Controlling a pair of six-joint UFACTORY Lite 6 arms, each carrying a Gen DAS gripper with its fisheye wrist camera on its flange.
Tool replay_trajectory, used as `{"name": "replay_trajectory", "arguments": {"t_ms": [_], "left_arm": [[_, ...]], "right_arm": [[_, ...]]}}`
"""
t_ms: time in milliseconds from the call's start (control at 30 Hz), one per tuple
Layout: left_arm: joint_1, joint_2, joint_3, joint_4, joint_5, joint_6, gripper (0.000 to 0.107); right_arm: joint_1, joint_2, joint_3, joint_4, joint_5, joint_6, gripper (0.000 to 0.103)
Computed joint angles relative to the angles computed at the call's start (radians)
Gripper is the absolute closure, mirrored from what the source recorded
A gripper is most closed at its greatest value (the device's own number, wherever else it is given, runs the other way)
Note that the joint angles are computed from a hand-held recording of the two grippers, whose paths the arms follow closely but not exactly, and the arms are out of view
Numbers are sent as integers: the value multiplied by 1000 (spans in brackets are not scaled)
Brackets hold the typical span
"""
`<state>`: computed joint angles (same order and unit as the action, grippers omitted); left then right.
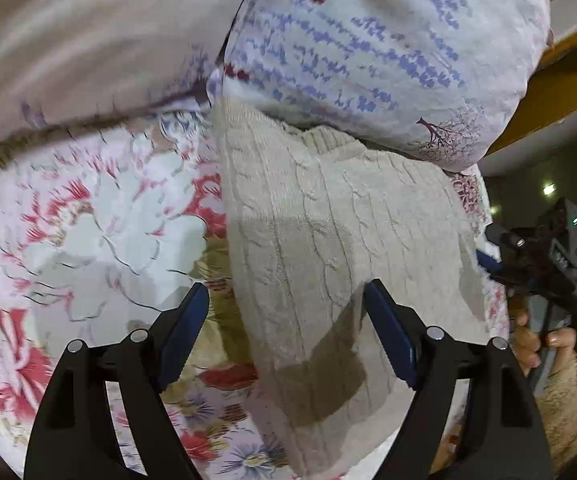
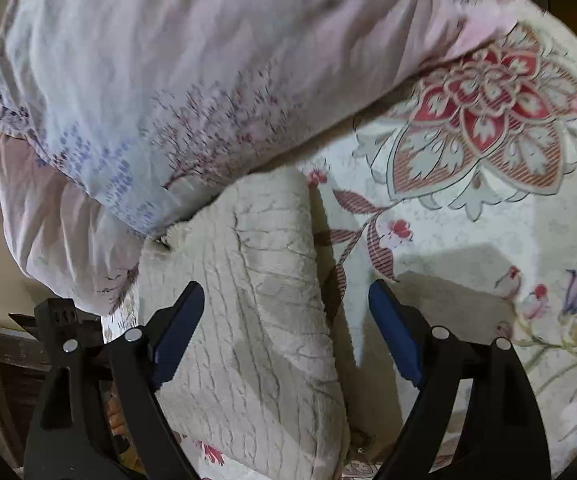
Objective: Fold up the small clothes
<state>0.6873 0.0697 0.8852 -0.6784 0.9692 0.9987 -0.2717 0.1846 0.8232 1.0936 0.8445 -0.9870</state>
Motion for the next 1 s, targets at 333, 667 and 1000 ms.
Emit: {"name": "replay_trajectory", "arguments": {"t_ms": [333,667,1000], "left_arm": [[-32,94,11,-64,15,-15,26],[-78,80,-35,-139,-13,-5,26],[-53,81,-50,-182,2,18,38]], "right_arm": [[41,106,25,56,29,-71,18],[80,138,2,132,90,-158,25],[118,148,-13,165,103,-224,34]]}}
